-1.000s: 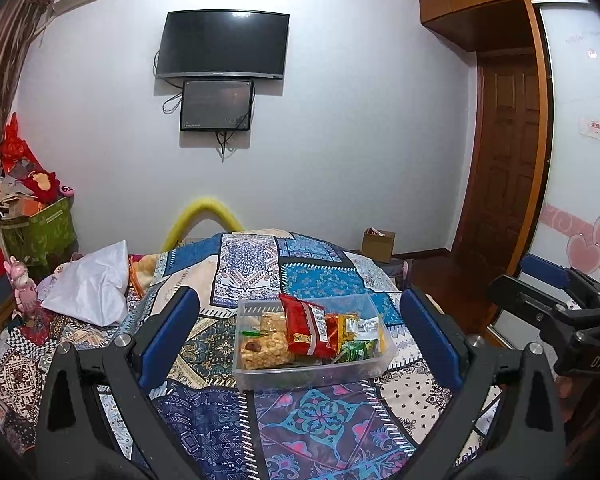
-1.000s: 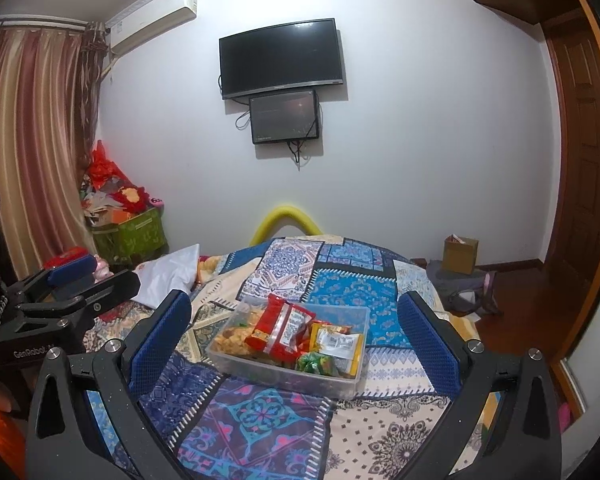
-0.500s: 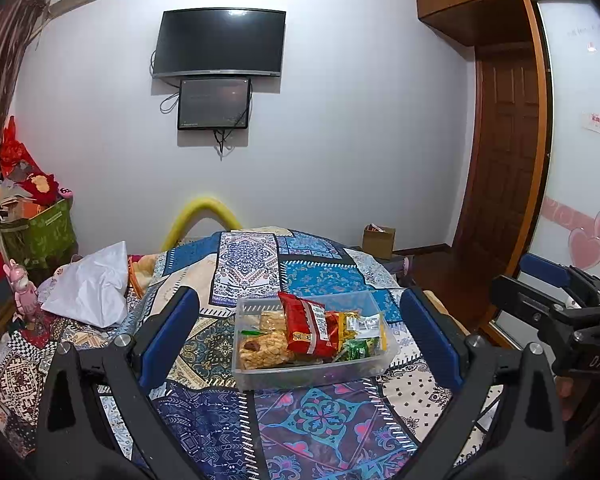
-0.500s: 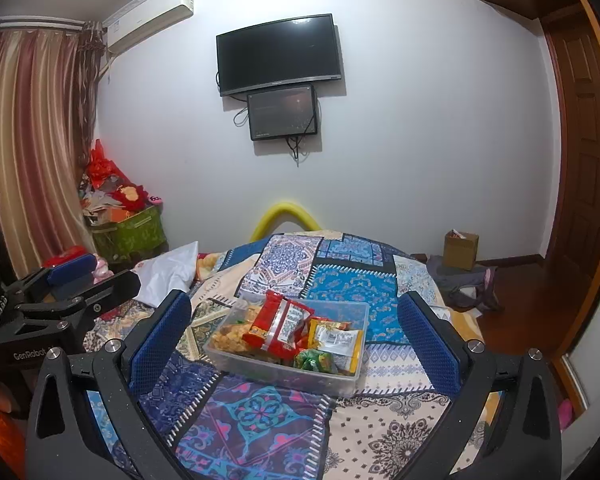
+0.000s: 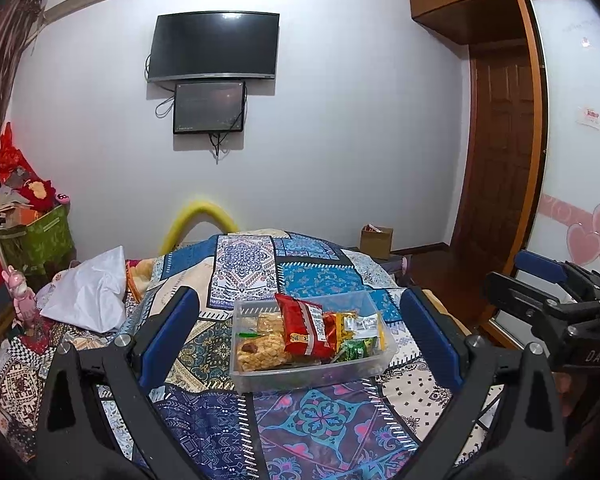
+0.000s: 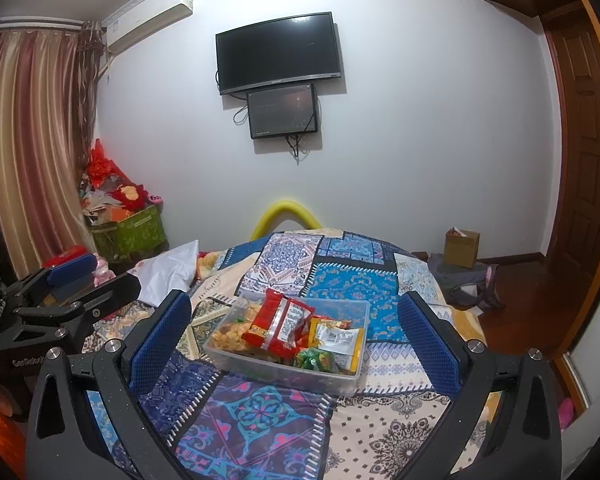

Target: Organize snacks

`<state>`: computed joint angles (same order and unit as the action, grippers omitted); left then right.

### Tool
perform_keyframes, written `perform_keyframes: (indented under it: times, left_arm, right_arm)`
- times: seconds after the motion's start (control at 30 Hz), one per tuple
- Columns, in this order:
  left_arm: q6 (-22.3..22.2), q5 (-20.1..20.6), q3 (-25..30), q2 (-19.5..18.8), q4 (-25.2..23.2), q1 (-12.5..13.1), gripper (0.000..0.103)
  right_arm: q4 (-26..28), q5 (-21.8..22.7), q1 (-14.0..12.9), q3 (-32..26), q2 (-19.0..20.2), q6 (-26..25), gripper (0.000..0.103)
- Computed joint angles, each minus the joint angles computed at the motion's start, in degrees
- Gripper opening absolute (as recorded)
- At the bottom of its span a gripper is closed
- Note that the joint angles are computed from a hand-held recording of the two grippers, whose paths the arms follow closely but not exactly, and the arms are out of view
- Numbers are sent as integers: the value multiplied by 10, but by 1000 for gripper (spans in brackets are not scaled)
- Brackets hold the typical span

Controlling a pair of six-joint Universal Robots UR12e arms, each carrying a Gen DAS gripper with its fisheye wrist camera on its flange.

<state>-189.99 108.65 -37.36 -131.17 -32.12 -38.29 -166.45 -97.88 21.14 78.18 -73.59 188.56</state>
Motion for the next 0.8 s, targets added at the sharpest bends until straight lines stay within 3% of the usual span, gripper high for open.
perform_keyframes:
  times: [0.8]
  left_arm:
    - [-17,-14,-2,3,-9,3,103]
  right_arm:
    - [8,-7,1,-2,1,0,103]
